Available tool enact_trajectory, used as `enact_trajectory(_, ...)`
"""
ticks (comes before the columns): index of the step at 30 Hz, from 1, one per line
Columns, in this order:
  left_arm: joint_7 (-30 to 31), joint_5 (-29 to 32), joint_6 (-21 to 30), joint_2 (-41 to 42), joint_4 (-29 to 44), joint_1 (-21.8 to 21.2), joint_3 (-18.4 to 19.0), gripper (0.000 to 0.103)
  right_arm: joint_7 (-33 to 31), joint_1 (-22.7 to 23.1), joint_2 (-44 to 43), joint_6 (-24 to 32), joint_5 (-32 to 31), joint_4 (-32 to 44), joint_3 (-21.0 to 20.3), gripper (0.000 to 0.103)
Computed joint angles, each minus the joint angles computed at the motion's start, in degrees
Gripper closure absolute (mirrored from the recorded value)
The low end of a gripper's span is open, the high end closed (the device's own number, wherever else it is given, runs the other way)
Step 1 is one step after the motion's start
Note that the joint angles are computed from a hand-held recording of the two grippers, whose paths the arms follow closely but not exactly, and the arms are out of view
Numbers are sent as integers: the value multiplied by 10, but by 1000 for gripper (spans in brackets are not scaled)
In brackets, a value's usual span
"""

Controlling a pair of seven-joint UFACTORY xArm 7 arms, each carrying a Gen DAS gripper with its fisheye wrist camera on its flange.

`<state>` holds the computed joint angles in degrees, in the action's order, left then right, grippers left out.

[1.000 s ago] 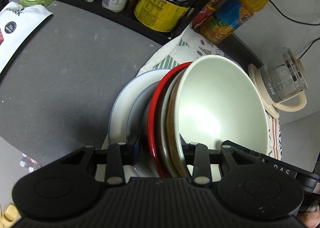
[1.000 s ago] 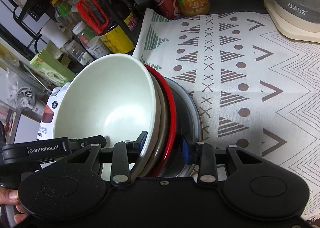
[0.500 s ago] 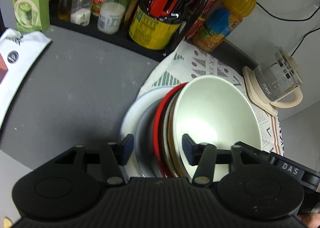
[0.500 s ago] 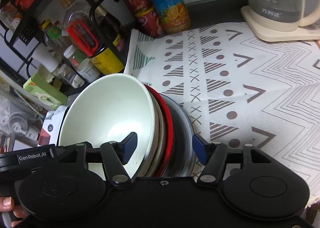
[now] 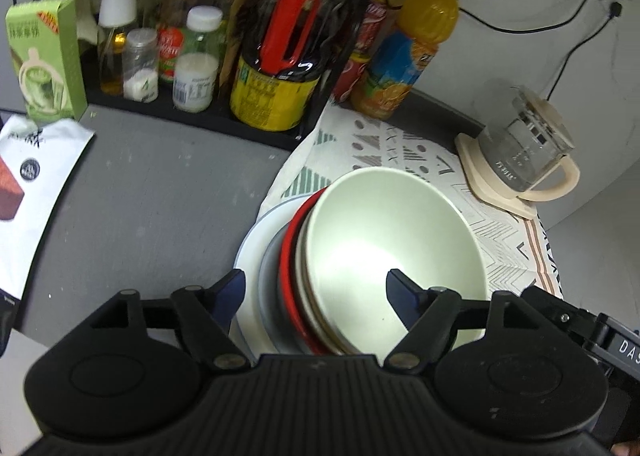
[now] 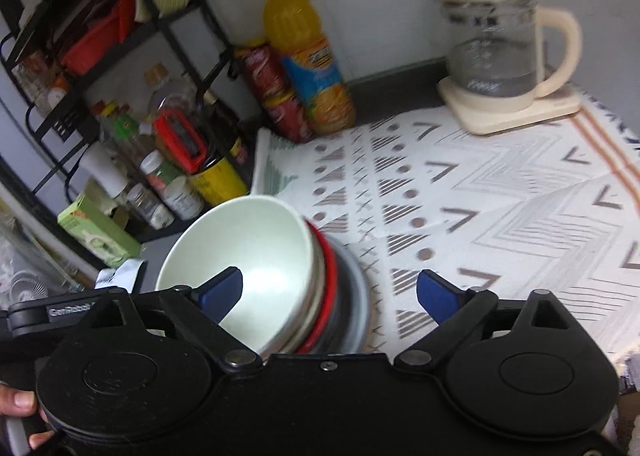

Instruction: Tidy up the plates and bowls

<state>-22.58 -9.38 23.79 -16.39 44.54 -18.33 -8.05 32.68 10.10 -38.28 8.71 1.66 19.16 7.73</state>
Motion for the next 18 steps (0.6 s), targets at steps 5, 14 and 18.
enact_trajectory(5,-4,14,-13,-8,-1,-1,-10,23,24,-32,-61,23,-12,-27,21,4)
enact_trajectory(14,-69,73,-33,-53,-29,9,-48,15,61,-47,-207,43,-36,-95,36,0)
enact_trajectory(18,-82,69,-6,-90,-38,-9,-42,10,73,-41,-297,126,-41,-110,43,0)
